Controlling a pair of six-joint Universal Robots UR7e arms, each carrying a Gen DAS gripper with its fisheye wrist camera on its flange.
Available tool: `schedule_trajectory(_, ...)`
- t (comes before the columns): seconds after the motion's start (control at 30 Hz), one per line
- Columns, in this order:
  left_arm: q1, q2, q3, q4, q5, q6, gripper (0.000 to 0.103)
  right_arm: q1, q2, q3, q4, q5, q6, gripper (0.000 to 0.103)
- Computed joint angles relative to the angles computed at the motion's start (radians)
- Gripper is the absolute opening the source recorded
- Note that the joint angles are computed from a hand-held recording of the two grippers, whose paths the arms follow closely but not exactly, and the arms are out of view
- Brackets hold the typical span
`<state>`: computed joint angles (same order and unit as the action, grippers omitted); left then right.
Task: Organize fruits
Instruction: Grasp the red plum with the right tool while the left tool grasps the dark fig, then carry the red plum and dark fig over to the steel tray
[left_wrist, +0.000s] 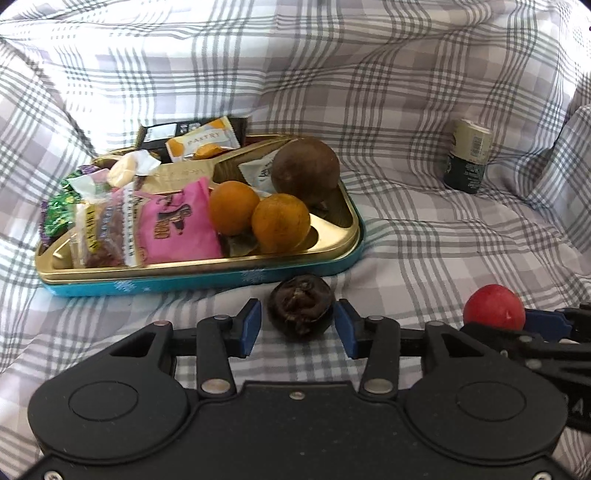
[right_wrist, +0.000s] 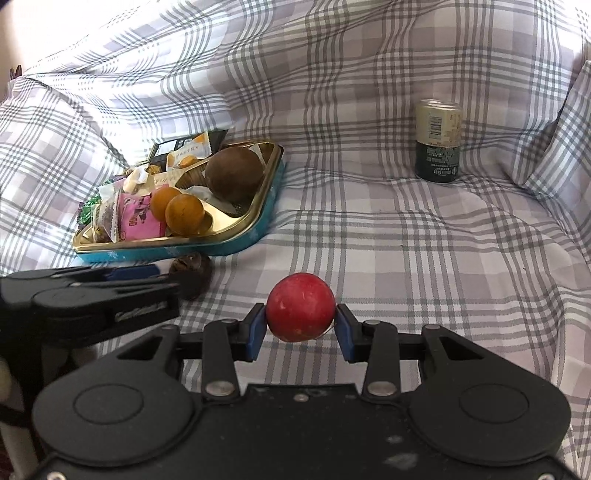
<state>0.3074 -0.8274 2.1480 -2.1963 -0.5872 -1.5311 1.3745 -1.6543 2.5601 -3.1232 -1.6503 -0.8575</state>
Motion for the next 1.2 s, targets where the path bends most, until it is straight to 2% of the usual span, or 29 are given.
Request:
schedule_trajectory(0.17, 0.011, 0.029, -0.022, 0.011, 0.013, 0.024, 0.054, 0.002, -0.001, -0.001, 0.008, 0.002, 0.003, 0.041)
schedule_trajectory(0.77, 0.028, 0.048, -0.034, 0.023, 0.037, -0.027, 0.052, 0.013, 0.018, -0.018, 0.02, -0.026, 0.027, 0.041)
schedule_trajectory(0.97, -0.039, 0.023, -0.047, 0.164, -0.004, -0.173, 0.052, 0.009, 0.016, -0.025, 0.022, -0.021, 0.038, 0.041)
schedule_trajectory(1.2, -0.162, -0.002, -0.037, 0.288, -0.096, -0.333, 0.052, 0.006, 0.02, -0.015, 0.001, -0.017, 0.017, 0.041)
